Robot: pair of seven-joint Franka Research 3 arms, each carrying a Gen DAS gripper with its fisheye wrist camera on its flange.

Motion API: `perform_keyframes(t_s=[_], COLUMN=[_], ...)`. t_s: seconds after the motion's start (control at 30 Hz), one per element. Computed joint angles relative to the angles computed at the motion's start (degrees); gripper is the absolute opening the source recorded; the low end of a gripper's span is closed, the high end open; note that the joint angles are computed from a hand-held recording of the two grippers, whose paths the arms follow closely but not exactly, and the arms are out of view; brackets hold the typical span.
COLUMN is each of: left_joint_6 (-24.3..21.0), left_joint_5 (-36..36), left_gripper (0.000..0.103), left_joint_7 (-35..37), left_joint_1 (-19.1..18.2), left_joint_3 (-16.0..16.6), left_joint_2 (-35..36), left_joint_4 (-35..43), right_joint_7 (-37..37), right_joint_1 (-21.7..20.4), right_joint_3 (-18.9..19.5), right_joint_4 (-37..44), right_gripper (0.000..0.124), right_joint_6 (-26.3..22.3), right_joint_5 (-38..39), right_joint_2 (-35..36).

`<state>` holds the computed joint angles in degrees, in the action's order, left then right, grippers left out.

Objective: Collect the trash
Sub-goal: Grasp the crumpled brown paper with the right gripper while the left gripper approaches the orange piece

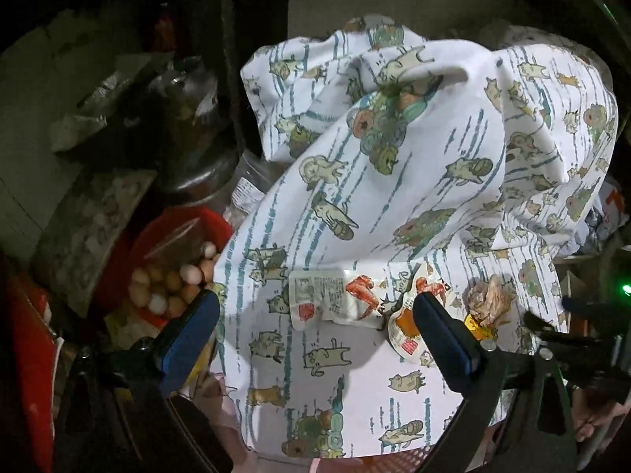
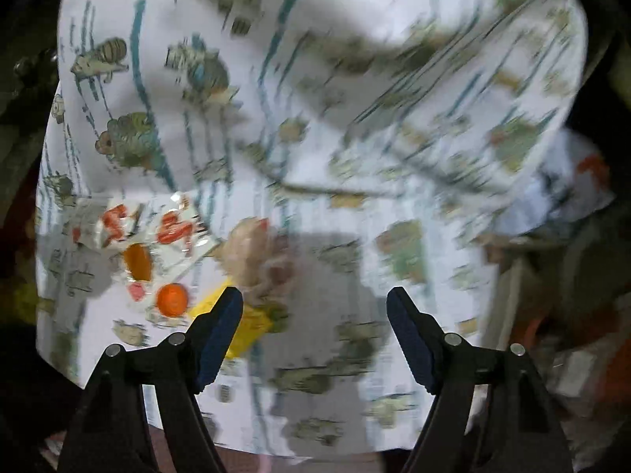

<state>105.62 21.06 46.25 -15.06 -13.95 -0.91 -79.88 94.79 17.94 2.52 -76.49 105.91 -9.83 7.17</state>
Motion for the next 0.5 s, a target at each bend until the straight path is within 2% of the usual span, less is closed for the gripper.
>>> perform_keyframes(t_s=[0.07, 0.2, 0.37, 0.4, 0.43, 0.5], left_joint_6=[-0.1, -0.2, 2.3, 2.3, 2.3, 2.9], left_joint_5=[-0.3, -0.3, -3.1, -3.3, -3.5, -5.0], left_gripper=[0.098, 0.098, 0.097, 0.096, 0.095, 0.094], left_joint_7=[0.5, 0.6, -0.6, -0.4, -0.1, 0.9], left_joint_1=[-0.1, -0.3, 0.4, 0.5, 0.6, 0.7], left_joint_3=[-0.1, -0.1, 0.6, 0.5, 0.5, 0.6], left_joint_2=[0.2, 0.7, -0.4, -0.3, -0.2, 0.0], left_joint_4=[0.2, 0.7, -0.9, -0.8, -0.7, -0.9], right_joint_7=[-0.6, 0.3, 0.4, 0.8, 0.8, -1.8], right_joint_1=[-0.8, -0.2, -0.5, -0.2, 0.0, -0.7], right_joint_3=[0.1, -0.2, -0.8, -1.1, -1.3, -1.0], right_joint_4=[2.5, 6.3, 12.9, 12.4, 12.0, 10.3], right_gripper=[0.071, 0.069, 0.069, 0.066, 0.039, 0.038], right_joint_6=[-1.9, -2.8, -7.4, -7.1, -6.8, -6.7], right_joint_5=[5.5, 7.0, 11.0, 10.3, 10.0, 11.4], right_joint_2=[2.3, 6.4, 12.5, 12.4, 12.3, 11.0])
